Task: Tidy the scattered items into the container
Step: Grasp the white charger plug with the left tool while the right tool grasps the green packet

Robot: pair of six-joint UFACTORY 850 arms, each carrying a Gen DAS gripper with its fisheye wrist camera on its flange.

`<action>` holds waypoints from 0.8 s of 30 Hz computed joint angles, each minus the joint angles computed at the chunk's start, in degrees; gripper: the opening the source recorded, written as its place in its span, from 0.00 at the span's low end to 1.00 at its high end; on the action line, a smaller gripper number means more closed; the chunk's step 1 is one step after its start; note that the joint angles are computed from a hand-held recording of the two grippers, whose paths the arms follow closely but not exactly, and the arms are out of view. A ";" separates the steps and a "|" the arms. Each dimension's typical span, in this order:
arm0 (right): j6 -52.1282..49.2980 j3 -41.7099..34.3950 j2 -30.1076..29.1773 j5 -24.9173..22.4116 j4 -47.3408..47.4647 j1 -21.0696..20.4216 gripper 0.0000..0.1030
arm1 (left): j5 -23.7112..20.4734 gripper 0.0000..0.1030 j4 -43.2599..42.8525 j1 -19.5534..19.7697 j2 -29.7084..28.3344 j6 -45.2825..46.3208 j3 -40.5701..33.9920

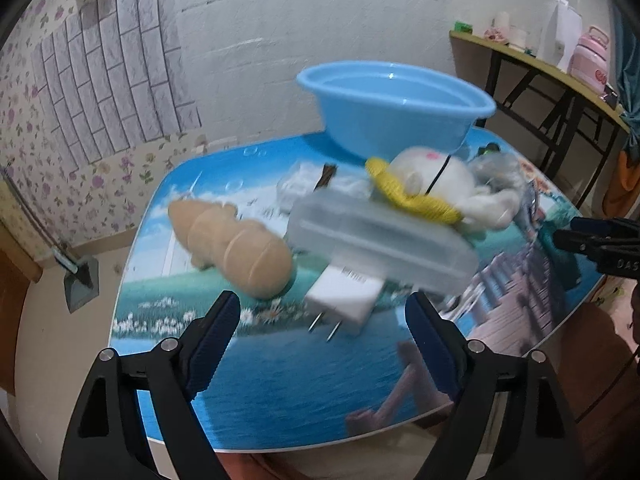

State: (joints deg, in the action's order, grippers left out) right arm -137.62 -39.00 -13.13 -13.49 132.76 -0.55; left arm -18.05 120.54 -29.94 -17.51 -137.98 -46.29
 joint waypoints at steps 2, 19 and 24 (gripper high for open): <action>-0.49 -0.05 -0.36 0.32 0.40 -0.06 0.63 | 0.48 0.82 0.93 0.38 -0.86 -0.63 -0.13; -8.53 -0.70 -2.28 3.38 10.24 0.64 0.63 | -0.35 0.73 3.71 0.71 -5.84 0.19 -4.12; -14.84 -0.54 -2.35 3.42 16.40 0.96 0.63 | 0.83 0.42 7.33 1.39 -5.68 -3.63 -3.90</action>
State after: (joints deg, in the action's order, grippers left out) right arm -152.47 -39.54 -15.48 -10.07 149.17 0.41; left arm -17.22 127.86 -28.55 -23.20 -141.61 -50.20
